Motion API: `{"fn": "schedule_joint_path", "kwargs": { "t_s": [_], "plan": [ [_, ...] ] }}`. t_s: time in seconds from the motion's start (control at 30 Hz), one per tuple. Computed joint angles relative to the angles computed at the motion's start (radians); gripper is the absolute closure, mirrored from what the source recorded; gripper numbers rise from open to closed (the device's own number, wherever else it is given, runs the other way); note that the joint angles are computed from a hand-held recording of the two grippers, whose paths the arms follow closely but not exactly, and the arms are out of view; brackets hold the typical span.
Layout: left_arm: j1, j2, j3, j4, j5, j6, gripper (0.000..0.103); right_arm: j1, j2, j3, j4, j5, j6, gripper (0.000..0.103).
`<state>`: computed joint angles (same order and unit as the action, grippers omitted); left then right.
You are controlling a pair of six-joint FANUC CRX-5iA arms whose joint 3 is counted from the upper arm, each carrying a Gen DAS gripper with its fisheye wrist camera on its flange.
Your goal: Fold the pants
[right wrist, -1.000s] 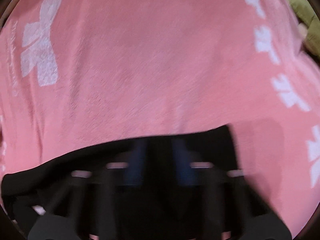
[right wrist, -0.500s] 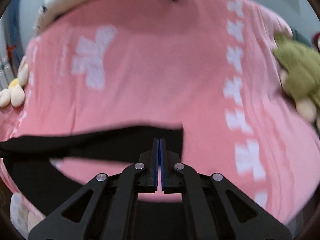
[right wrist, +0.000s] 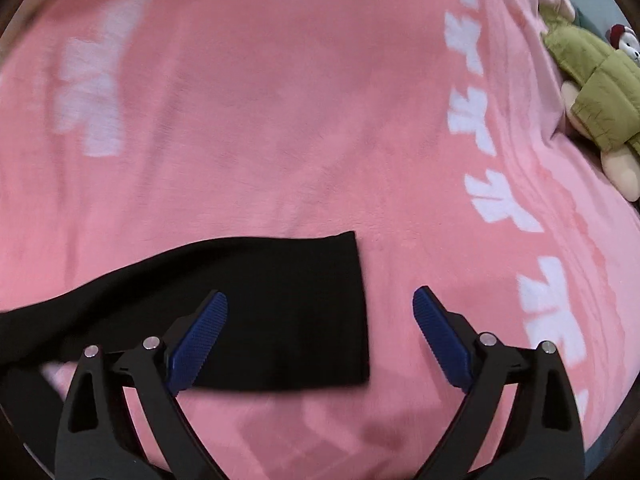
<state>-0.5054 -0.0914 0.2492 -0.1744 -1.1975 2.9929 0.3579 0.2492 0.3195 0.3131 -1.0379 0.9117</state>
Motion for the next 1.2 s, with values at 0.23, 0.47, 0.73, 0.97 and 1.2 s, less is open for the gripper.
{"fn": "schedule_joint_path", "kwargs": {
  "t_s": [0.23,0.47,0.73,0.97,1.2],
  "plan": [
    [0.050,0.084,0.071,0.011,-0.060,-0.100,0.082,-0.030,0.008,0.028,-0.158,0.144,0.066,0.093],
    [0.041,0.063,0.191,-0.027,-0.123,-0.239,0.100,0.067,-0.445,-0.354,-0.029,0.422,0.201,0.093],
    [0.029,-0.033,0.023,0.024,-0.143,-0.218,0.076,0.153,-0.726,-0.756,0.296,0.045,-0.229,0.074],
    [-0.094,-0.170,-0.137,-0.033,0.197,0.161,0.020,0.370,-0.952,-0.896,0.326,0.119,-0.654,0.050],
    [-0.028,-0.101,-0.218,0.112,0.482,0.234,0.020,0.413,-0.864,-0.838,0.170,0.243,-0.756,0.041]
  ]
}}
